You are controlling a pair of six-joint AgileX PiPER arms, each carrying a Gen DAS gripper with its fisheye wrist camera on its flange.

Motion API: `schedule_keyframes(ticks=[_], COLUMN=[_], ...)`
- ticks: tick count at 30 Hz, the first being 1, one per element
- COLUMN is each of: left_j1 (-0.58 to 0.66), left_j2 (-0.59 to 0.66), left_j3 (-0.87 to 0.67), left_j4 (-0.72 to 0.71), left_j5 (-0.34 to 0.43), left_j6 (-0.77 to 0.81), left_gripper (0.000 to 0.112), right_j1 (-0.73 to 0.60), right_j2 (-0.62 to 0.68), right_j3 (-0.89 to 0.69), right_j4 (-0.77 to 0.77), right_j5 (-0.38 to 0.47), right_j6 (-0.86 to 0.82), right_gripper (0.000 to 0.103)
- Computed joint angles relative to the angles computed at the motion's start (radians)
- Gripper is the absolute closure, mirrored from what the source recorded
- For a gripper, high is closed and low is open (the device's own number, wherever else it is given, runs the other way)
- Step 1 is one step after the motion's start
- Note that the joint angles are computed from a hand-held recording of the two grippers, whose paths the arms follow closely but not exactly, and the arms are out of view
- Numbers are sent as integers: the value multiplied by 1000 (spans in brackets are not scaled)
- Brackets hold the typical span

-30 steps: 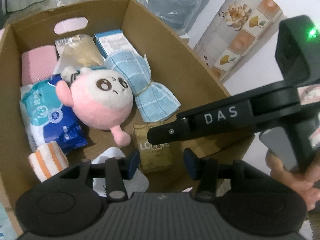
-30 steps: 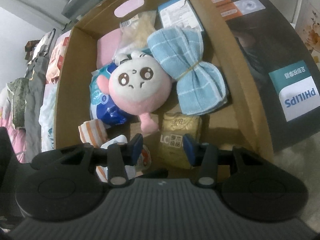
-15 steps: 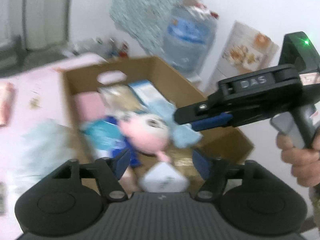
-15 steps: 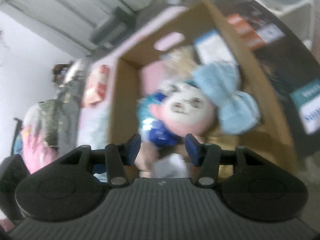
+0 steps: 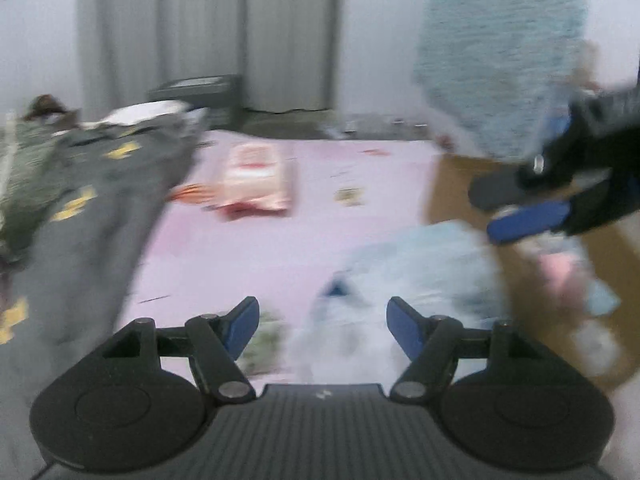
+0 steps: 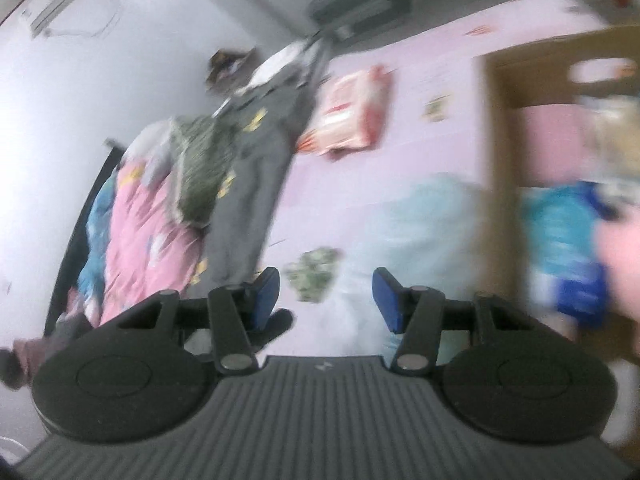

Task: Organize soft objects
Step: 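Move the right gripper back to the green floral scrunchie, then grasp the green floral scrunchie with the right gripper and lift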

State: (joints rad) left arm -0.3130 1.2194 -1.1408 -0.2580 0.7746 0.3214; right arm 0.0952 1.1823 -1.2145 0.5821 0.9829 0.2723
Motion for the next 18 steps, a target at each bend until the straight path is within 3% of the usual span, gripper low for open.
schedule_keyframes(ticks=[3, 7, 13, 18], left_j1=[83, 153, 209, 242], left_j2=[23, 75, 193, 299], left_j3=[38, 67, 65, 27], left_j4=[-26, -102, -211, -278], left_j5=[-43, -85, -109, -77], left_j6=[54, 154, 265, 308], left_gripper=[42, 43, 53, 68], right_j1=[110, 201, 268, 297], right_j2=[185, 432, 751, 890], right_j3=[-129, -326, -631, -766], right_j4=[4, -42, -162, -249], right_j5=[-47, -40, 71, 142], right_j6=[7, 54, 136, 176], right_gripper=[52, 52, 52, 52])
